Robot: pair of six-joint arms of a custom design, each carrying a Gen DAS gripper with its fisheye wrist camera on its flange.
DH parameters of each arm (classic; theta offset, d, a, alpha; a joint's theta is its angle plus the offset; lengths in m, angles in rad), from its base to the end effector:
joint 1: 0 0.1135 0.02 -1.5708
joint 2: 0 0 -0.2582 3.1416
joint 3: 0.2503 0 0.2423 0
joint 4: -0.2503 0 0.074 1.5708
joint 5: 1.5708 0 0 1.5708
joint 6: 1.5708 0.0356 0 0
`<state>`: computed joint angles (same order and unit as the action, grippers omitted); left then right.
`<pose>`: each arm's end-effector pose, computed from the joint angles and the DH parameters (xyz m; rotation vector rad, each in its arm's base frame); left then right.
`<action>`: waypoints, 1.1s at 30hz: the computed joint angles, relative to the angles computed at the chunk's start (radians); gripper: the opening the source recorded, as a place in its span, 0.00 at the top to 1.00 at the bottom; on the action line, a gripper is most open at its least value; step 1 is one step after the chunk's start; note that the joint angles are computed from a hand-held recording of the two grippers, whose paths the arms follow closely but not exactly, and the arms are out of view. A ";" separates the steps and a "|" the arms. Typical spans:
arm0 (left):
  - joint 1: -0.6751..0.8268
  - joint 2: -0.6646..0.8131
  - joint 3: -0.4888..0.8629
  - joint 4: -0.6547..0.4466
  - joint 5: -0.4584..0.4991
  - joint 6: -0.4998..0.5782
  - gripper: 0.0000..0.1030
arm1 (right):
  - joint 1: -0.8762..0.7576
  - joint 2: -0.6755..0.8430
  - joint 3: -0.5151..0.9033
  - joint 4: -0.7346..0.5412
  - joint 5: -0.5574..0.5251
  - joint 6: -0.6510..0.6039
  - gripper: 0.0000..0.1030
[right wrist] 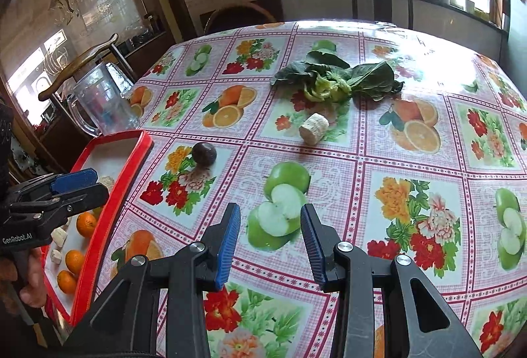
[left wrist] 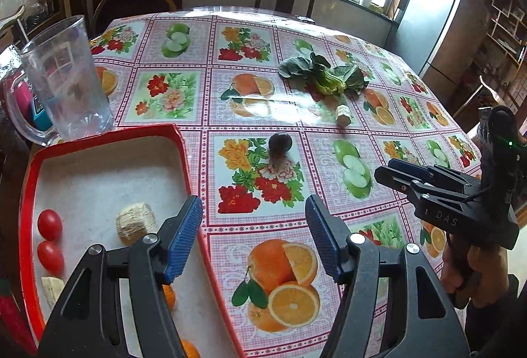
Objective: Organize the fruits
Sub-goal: 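Grasp the dark plum with the left tool while the right tool grasps the last white piece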
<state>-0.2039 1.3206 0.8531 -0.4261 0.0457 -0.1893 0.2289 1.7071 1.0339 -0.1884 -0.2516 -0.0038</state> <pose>0.2556 -0.0545 0.2261 0.0380 2.4765 -0.2259 0.3356 0.0873 0.1875 -0.3958 2.4048 0.4072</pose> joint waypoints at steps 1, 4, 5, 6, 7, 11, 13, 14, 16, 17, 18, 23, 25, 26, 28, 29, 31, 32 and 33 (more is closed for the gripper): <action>-0.009 0.023 0.012 0.006 0.000 -0.005 0.38 | -0.005 0.017 0.017 0.000 0.000 0.002 0.62; -0.038 0.099 0.048 0.034 0.000 -0.027 0.38 | -0.016 0.077 0.081 -0.001 0.007 0.007 0.62; -0.044 0.123 0.059 0.042 0.002 -0.034 0.38 | -0.019 0.100 0.107 -0.004 0.009 0.010 0.62; -0.050 0.150 0.071 0.053 0.007 -0.038 0.38 | -0.022 0.122 0.131 -0.006 0.014 0.016 0.62; -0.058 0.176 0.084 0.061 0.004 -0.041 0.38 | -0.025 0.146 0.159 -0.012 0.016 0.021 0.62; -0.086 0.271 0.138 0.087 -0.024 -0.046 0.38 | -0.024 0.231 0.257 -0.032 0.009 0.020 0.61; -0.090 0.325 0.176 0.089 -0.043 -0.040 0.38 | -0.021 0.275 0.305 -0.049 0.016 0.019 0.61; -0.088 0.351 0.197 0.086 -0.045 -0.039 0.38 | -0.020 0.296 0.328 -0.057 0.018 0.021 0.61; -0.082 0.400 0.236 0.083 -0.048 -0.036 0.38 | -0.021 0.329 0.361 -0.061 0.020 0.026 0.61; -0.080 0.417 0.249 0.087 -0.052 -0.033 0.38 | -0.022 0.343 0.375 -0.061 0.016 0.027 0.61; -0.079 0.432 0.259 0.092 -0.052 -0.028 0.38 | -0.022 0.354 0.385 -0.057 0.016 0.028 0.61; -0.078 0.480 0.281 0.127 -0.054 -0.014 0.53 | -0.025 0.369 0.396 -0.036 0.018 0.031 0.73; -0.079 0.487 0.288 0.131 -0.055 -0.002 0.72 | -0.028 0.355 0.377 -0.027 0.017 0.029 0.73; -0.078 0.488 0.292 0.129 -0.051 -0.001 0.78 | -0.029 0.344 0.363 -0.021 0.019 0.027 0.73; -0.075 0.479 0.285 0.131 -0.040 -0.003 0.78 | -0.038 0.310 0.317 -0.003 0.008 0.030 0.74; -0.073 0.470 0.275 0.134 -0.032 -0.005 0.78 | -0.042 0.287 0.288 0.009 0.002 0.033 0.74; -0.075 0.445 0.247 0.141 -0.026 -0.013 0.78 | -0.051 0.237 0.227 0.027 -0.014 0.039 0.74; -0.077 0.426 0.227 0.148 -0.024 -0.017 0.78 | -0.057 0.211 0.199 0.031 -0.027 0.043 0.74; -0.079 0.402 0.203 0.157 -0.022 -0.021 0.78 | -0.061 0.183 0.169 0.033 -0.039 0.047 0.74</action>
<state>-0.2829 1.7226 1.0560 -0.2687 0.0237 -0.2107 0.1680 1.8896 1.2033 -0.1550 -0.2905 0.0430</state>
